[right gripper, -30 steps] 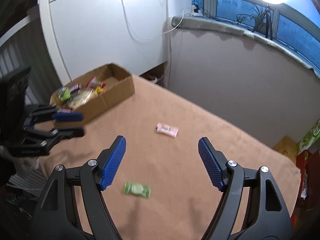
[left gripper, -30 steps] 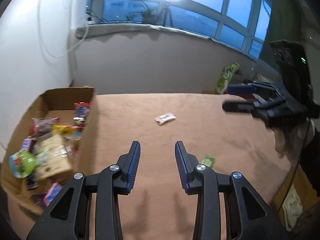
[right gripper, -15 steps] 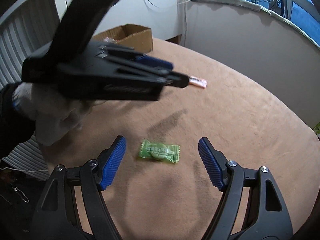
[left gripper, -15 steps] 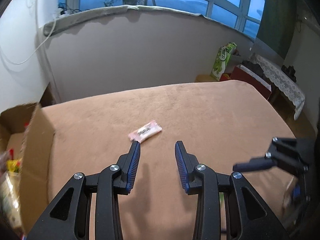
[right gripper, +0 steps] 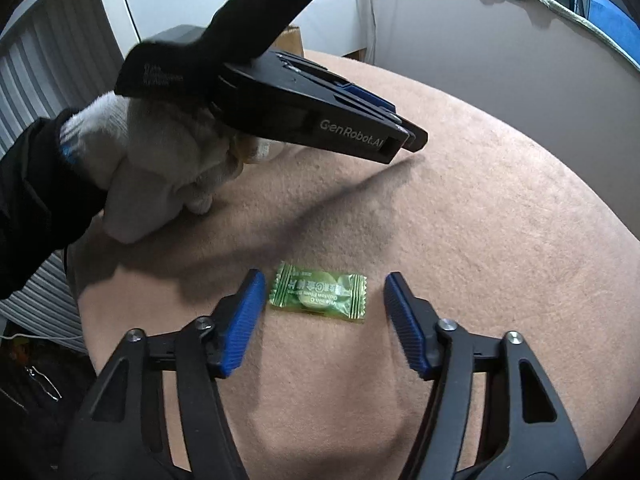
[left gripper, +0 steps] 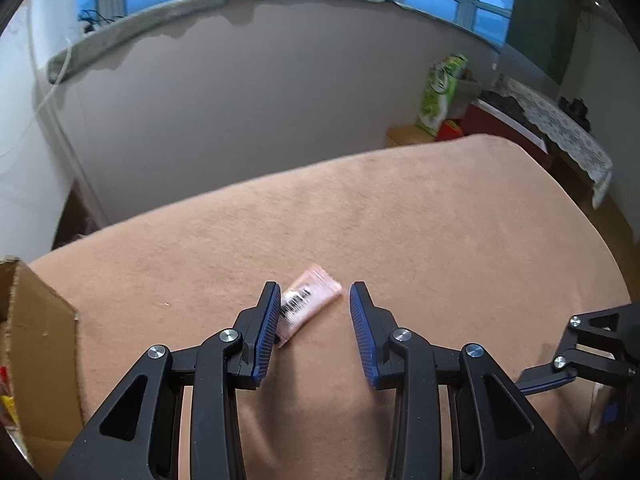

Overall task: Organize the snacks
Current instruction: 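Grasp the pink-white packet with the left tool while the right tool grasps the green-wrapped candy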

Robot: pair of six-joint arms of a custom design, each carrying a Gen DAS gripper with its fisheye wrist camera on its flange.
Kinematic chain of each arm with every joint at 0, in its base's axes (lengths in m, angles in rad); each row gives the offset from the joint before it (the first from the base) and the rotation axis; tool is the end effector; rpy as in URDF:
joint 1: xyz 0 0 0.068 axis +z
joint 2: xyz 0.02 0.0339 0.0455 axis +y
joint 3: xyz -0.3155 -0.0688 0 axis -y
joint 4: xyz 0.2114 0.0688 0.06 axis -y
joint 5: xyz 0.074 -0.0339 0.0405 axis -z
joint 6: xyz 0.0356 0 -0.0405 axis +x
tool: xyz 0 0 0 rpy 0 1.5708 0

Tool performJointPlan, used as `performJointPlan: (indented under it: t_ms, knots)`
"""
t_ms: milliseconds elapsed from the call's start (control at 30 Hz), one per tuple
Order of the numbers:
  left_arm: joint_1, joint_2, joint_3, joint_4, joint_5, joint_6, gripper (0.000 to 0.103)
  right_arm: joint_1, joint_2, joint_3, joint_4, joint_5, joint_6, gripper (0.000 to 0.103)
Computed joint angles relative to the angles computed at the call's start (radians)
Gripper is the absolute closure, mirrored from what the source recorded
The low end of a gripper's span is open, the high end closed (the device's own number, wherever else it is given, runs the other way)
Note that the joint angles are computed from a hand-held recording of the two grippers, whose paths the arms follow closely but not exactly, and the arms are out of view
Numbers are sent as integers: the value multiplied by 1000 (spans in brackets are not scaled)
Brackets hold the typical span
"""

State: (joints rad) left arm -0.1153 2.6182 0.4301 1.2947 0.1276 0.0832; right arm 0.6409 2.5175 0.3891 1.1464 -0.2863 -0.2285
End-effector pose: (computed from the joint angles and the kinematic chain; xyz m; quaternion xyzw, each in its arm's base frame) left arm 0.2859 -0.0377 -0.0211 0.1143 0.9345 -0.0654 0.3306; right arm 0.2145 0.1726 -0.0032 -0.4364 0.8417 0.1924 0.2532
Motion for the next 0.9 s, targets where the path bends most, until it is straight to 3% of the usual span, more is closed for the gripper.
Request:
performJointPlan:
  t_ms: [300,433,533,700,800,867,900]
  knots:
    - [-12,5,-20,4,0,23,69,13,-15,2,-23,25,-11,58]
    - [-30,4,-18,-1,-24,31,75,-3,-25,0,-33,15,-11,67]
    - [-48,-2,-15,13,-71,51,75,-14,-11,-3,-22,7,-24,68]
    - [-59,-20,51,-102,-70,69,69,-5,9,-27,22,13,-16,70]
    - [-40,-12,48,-95,-32,82,69,-13,7,-5,-4,10,-28,71]
    - [-29,-10,47,-91,-21,56,78,-21,6,-7,0,6,-25,73]
    - [-25,-6,39,-74,-21,53,87,-26,-5,-13,-3,5,-21,76]
